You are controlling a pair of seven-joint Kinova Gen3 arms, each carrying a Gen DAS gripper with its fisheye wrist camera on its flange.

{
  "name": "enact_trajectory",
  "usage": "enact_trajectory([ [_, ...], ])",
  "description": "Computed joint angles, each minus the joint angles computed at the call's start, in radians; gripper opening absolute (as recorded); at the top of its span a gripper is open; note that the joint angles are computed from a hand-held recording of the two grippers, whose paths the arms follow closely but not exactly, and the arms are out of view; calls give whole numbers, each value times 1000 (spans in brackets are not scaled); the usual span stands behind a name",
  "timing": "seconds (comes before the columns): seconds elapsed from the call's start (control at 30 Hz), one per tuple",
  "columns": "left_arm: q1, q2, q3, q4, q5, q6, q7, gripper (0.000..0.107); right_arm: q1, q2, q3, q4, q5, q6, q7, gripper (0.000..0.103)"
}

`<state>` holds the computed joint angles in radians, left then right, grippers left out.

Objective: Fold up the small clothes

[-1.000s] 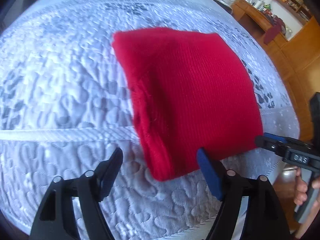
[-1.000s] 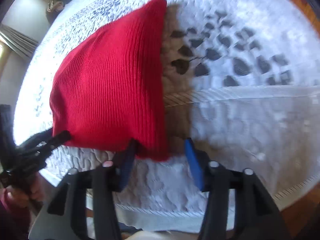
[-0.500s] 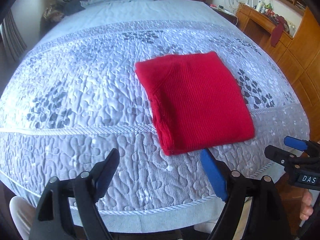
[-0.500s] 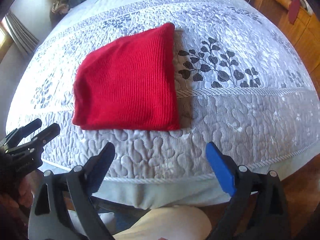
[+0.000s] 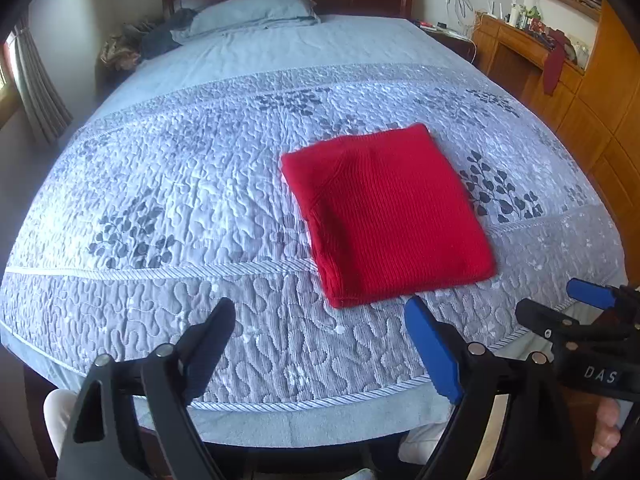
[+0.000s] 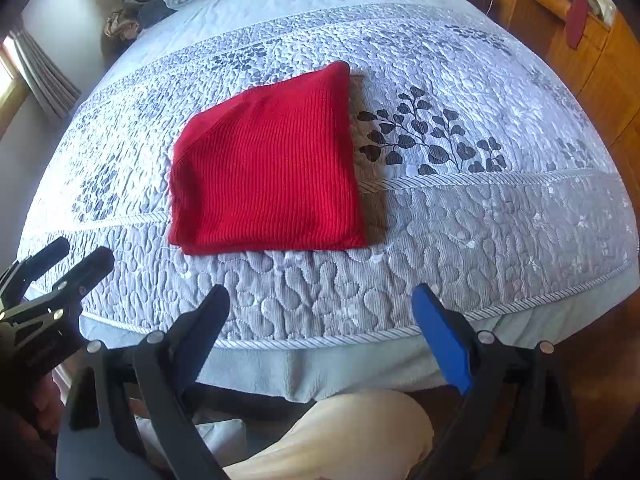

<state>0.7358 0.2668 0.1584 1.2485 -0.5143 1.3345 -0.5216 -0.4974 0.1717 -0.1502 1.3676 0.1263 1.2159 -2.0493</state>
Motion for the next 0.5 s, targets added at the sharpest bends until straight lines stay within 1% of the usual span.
enact_trajectory([
  [0.13,22,3,-1,-17,-34,20,13,89,-3,-15,-5,6,-7,-7,-2,92],
  [0.2,36,7,-1,-28,-57,35,16,92,-2,-22,-7,9,-10,-10,2,93],
  [0.5,37,9,0,-49,-37,52,7,94,-6,-21,-11,-9,-4,7,-1,93],
])
